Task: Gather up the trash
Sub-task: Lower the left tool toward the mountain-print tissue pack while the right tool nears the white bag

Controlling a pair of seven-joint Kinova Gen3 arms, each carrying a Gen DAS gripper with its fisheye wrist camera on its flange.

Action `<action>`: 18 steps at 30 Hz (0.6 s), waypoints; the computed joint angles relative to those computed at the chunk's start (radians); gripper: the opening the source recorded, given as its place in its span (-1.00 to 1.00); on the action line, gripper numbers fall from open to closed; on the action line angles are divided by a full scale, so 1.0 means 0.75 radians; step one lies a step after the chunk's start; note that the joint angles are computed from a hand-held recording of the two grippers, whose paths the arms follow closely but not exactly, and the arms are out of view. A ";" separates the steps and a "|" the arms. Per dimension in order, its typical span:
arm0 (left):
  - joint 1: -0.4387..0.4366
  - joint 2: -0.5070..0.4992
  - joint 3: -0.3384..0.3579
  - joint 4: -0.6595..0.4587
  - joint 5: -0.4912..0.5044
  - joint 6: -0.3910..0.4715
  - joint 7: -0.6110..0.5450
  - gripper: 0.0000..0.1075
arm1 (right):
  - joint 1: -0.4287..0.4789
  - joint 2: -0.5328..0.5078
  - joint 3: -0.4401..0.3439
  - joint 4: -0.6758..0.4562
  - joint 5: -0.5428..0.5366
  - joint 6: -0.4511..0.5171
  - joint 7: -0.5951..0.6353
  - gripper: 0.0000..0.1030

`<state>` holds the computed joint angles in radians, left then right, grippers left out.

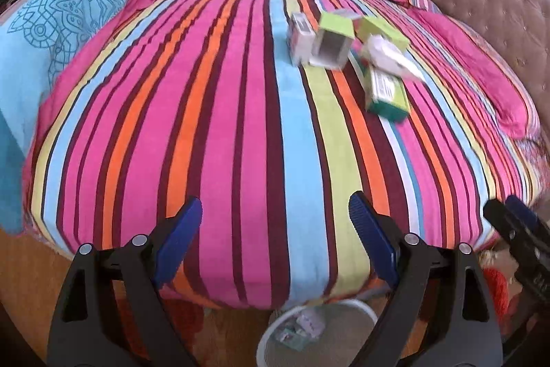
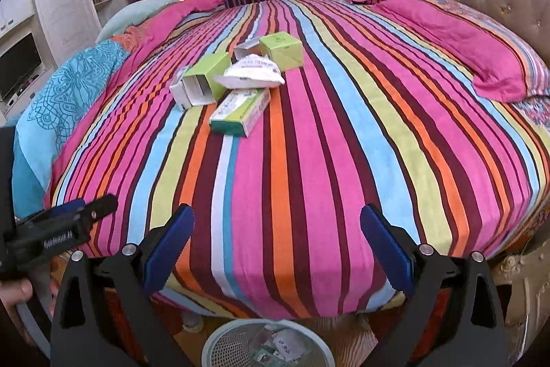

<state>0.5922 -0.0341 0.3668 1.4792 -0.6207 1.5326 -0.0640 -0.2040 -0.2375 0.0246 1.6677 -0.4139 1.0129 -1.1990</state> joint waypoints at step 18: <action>-0.155 0.118 -0.180 -0.142 -0.018 -0.171 -0.357 0.58 | -0.014 0.185 -0.083 -0.170 0.038 -0.071 -0.023 0.80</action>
<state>0.4757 0.0545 0.2318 1.3726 -0.6339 1.4041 -0.3320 -0.2143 -0.0989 -0.0377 1.5402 -0.3852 0.9600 -1.2160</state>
